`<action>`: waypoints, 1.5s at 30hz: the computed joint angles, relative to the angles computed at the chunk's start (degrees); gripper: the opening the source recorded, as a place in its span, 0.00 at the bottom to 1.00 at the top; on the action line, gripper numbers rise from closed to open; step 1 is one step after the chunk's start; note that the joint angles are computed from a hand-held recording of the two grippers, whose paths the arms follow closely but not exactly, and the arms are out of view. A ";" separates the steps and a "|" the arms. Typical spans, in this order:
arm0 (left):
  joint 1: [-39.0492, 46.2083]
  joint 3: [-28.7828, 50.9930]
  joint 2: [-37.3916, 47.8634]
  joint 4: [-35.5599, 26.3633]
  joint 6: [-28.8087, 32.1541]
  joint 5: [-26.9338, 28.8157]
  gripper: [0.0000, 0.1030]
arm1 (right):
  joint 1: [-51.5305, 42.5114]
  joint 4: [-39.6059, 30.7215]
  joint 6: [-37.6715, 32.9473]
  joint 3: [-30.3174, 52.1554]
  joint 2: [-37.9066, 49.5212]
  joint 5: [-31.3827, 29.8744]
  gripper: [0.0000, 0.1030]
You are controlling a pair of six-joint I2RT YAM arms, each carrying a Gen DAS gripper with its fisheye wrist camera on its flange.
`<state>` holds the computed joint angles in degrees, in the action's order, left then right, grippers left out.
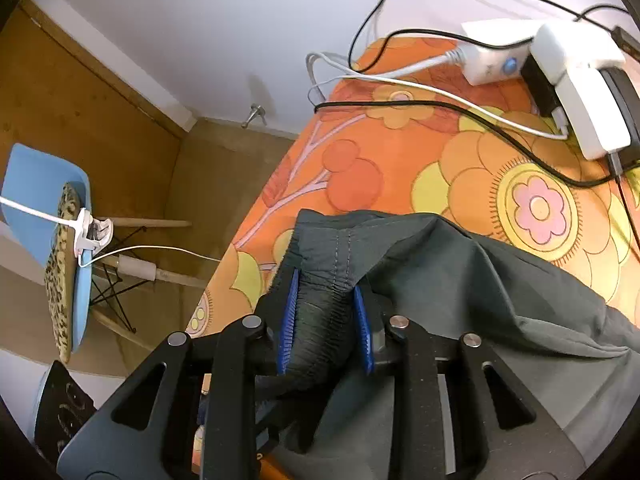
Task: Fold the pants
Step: 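Grasp the waistband with the right tool and lift the pants with both tools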
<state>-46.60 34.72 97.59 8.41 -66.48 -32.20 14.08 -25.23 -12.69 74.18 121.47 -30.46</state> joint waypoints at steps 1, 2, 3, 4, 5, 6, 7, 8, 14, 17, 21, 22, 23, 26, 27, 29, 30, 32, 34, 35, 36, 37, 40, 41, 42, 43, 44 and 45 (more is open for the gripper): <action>1.04 -0.51 0.11 1.12 0.31 1.18 0.41 | -0.35 0.21 -0.02 -0.16 0.11 -0.46 0.26; 2.26 -1.02 0.03 1.99 0.19 2.86 0.43 | -0.46 0.18 0.25 -0.07 0.10 -0.72 0.26; 2.92 -1.54 -0.03 2.47 -0.35 3.47 0.46 | -0.41 0.62 0.74 -0.18 0.26 -0.88 0.26; 3.72 -2.13 -0.20 3.08 -0.94 4.09 0.46 | -0.33 0.53 0.96 0.18 0.51 -1.00 0.26; 4.08 -3.09 -0.57 4.18 -1.86 4.33 0.46 | -0.15 0.53 1.01 0.40 0.63 -1.01 0.26; 4.49 -4.17 -1.00 5.39 -2.65 4.30 0.46 | -0.05 0.57 0.92 0.53 0.75 -1.15 0.26; 5.10 -4.96 -0.87 6.65 -2.84 4.44 0.46 | 0.05 0.40 0.75 0.76 0.86 -1.34 0.26; 5.72 -5.69 -0.77 8.12 -2.93 4.92 0.46 | 0.29 0.06 0.79 1.13 1.01 -1.57 0.26; 7.50 -6.79 -0.47 12.48 -3.98 6.54 0.29 | 1.34 -0.25 0.98 1.49 0.94 -1.54 0.27; 7.27 -7.80 -0.10 15.88 -2.72 5.53 0.15 | 1.39 -1.04 0.73 1.89 0.99 -1.03 0.28; 2.79 -5.72 -1.21 12.42 1.04 -0.69 0.14 | 1.11 -1.81 -0.06 2.03 -0.36 0.28 0.39; 2.01 -5.14 -1.46 11.55 1.91 -1.52 0.14 | 0.97 -2.76 -0.49 2.56 -0.64 0.71 0.44; 0.88 -4.31 -1.47 10.48 2.89 -2.70 0.14 | 0.79 -3.69 -0.83 2.99 -0.94 0.79 0.53; -1.10 -2.45 -1.01 8.35 4.07 -4.42 0.14 | 0.88 -8.12 -3.01 5.25 -1.64 0.90 0.56; -1.59 -1.91 -0.76 7.82 4.22 -4.81 0.14 | 1.29 -9.91 -3.75 6.35 -1.50 1.42 0.58; -2.70 -1.01 -0.26 7.19 4.47 -5.87 0.14 | 2.14 -14.17 -5.24 9.42 -0.04 2.71 0.60; -3.37 -0.43 -0.03 6.90 4.87 -6.43 0.14 | 2.67 -15.90 -5.83 10.62 0.73 3.58 0.60; -4.43 0.64 0.37 6.14 5.65 -7.55 0.14 | 3.62 -17.22 -6.92 11.37 1.65 5.41 0.60; -5.24 1.64 0.84 5.25 6.33 -8.43 0.13 | 4.96 -16.97 -7.52 10.93 2.24 7.74 0.60; -5.49 1.94 1.11 4.72 6.33 -8.51 0.12 | 5.35 -17.10 -7.95 11.14 2.84 8.60 0.60; -5.52 1.62 1.26 5.39 6.49 -8.13 0.13 | 5.66 -17.13 -8.29 11.11 3.24 9.36 0.60; -5.51 1.30 1.30 6.13 6.71 -7.61 0.13 | 5.71 -17.21 -8.63 11.23 3.64 9.69 0.60; -5.47 1.30 0.87 6.42 7.50 -7.25 0.13 | 5.07 -18.86 -10.16 11.83 4.77 8.98 0.46; -5.63 1.47 0.75 6.40 7.62 -7.14 0.13 | 4.74 -18.80 -10.19 11.60 4.71 8.88 0.32; -6.14 2.06 0.46 5.54 7.69 -7.33 0.13 | 3.90 -19.61 -10.65 11.67 4.72 7.31 0.26; -6.19 2.09 0.30 5.56 7.97 -7.38 0.13 | 3.22 -19.18 -10.99 10.82 4.05 6.29 0.24; -6.65 2.48 -0.26 4.79 8.08 -7.71 0.13 | 2.51 -18.36 -11.27 9.57 2.99 5.46 0.21; -7.43 3.41 -0.91 3.30 8.18 -8.27 0.13 | 1.38 -17.94 -11.61 8.48 1.79 3.94 0.19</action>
<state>-54.03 38.13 96.68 11.71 -58.31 -40.47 15.46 -43.17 -24.30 82.66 123.26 -26.52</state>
